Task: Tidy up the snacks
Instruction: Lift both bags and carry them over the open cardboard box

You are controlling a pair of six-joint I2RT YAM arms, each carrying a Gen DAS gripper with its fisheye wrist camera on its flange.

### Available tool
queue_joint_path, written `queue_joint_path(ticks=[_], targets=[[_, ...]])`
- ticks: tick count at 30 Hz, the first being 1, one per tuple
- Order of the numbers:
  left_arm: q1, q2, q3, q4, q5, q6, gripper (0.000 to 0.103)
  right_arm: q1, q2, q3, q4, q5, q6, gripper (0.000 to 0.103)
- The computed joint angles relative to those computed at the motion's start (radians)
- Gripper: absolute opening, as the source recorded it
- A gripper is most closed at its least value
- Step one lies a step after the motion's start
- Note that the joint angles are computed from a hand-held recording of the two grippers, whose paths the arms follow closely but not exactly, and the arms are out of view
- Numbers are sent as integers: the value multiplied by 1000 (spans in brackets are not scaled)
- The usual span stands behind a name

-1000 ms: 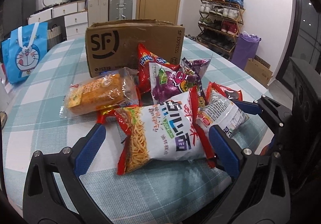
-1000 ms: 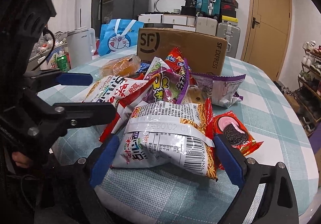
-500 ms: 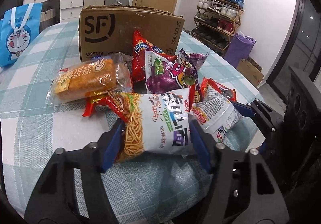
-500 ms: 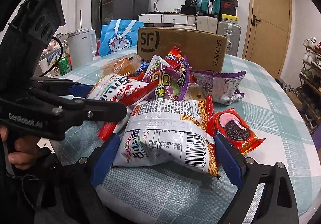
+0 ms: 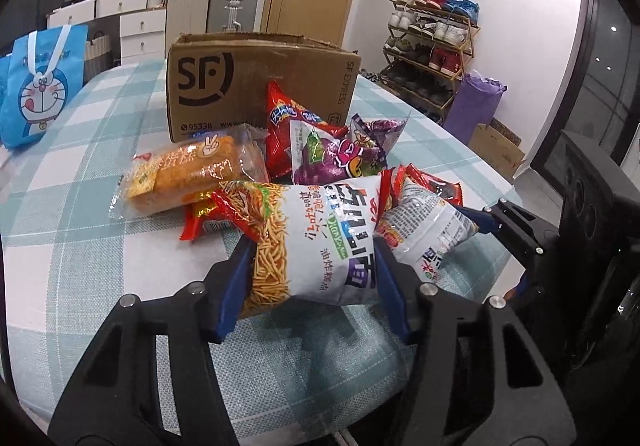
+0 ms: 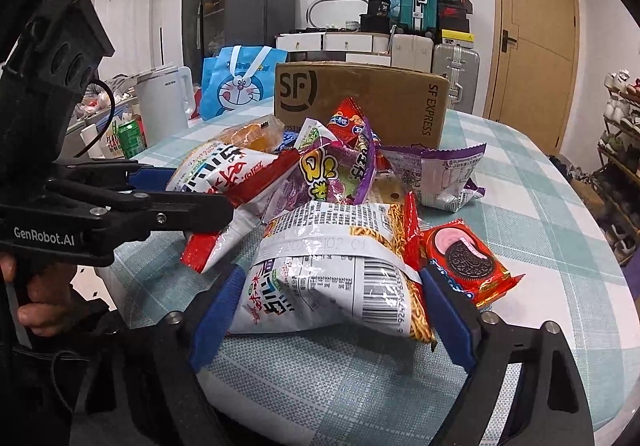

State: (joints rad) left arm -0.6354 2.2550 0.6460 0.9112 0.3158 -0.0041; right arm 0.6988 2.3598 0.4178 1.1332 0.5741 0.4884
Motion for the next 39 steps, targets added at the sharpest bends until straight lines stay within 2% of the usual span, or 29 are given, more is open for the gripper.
queue_joint_path(ticks=[1,3,4,16,23,30,39], targets=[[0,-5,-4,4,-2,1,55,1,3,-1,7,1,0,79],[3,-10,-14,17,-4,0,55,-1,7,-14,39,-7,-5,67],[5,-12,-22,29,-5,-1,55,0,9,-21,58,-8,-6,66],[52,-86,-107,112,7,-28,55,59,32,-107,279,68,-22,64],[83,-162,-150,128,-5,-34,55,28,-31,-164,344,73,-38,64],[108,-276,-164,86,-21,-37,55,-53,-152,-185,320,11,-84,64],[102,-358,-45,-85,-52,-55,55,-154,-348,-178,182,-53,-129,64]])
